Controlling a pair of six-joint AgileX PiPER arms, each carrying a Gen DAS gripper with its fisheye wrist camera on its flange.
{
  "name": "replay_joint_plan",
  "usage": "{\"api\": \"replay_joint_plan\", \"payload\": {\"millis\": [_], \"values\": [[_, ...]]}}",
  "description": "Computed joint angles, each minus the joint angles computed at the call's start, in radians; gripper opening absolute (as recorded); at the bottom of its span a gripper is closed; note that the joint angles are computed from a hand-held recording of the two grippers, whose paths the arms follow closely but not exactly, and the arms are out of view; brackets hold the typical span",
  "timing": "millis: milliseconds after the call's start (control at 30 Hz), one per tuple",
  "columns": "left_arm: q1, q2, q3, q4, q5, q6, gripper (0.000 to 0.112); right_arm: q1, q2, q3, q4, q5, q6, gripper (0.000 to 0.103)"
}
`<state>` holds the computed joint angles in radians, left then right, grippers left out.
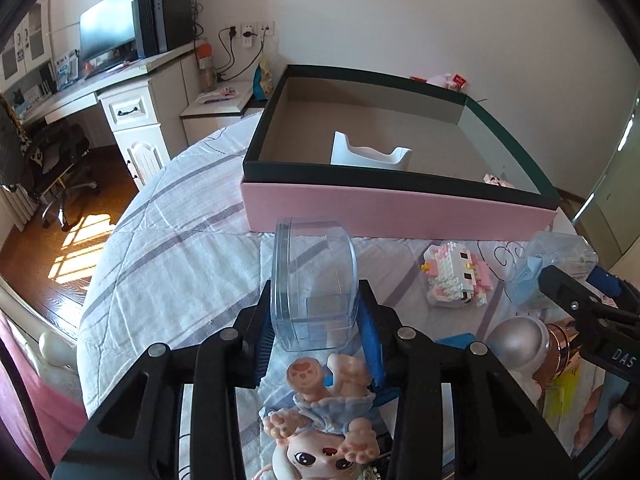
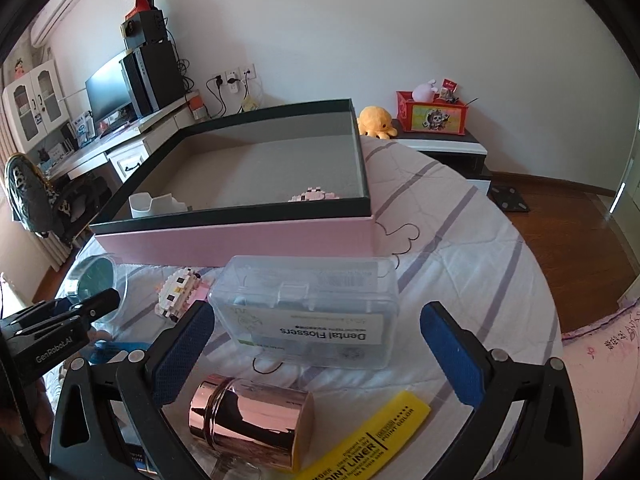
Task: Organize rigid objects
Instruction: 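Grasp the clear plastic container with the left tool while the right tool grasps the clear Dental Flossers box, then lower both items into the pink box and open both tools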
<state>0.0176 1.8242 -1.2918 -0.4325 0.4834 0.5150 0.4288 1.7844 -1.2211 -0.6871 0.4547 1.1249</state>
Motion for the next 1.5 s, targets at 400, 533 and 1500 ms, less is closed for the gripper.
{"api": "replay_joint_plan", "payload": {"millis": [400, 533, 1500], "values": [[0.021, -0.088, 0.087, -0.067, -0.079, 0.087, 0.038, 0.002, 0.027, -0.018, -0.058, -0.016, 0.037, 0.097], [0.042, -0.166, 0.137, -0.169, -0.082, 0.188, 0.038, 0.054, -0.038, 0.012, -0.222, 0.027, 0.184, 0.097], [0.052, -0.485, 0.224, -0.375, -0.008, 0.402, 0.038, 0.302, -0.271, 0.035, -0.490, 0.241, 0.345, 0.098]]}}
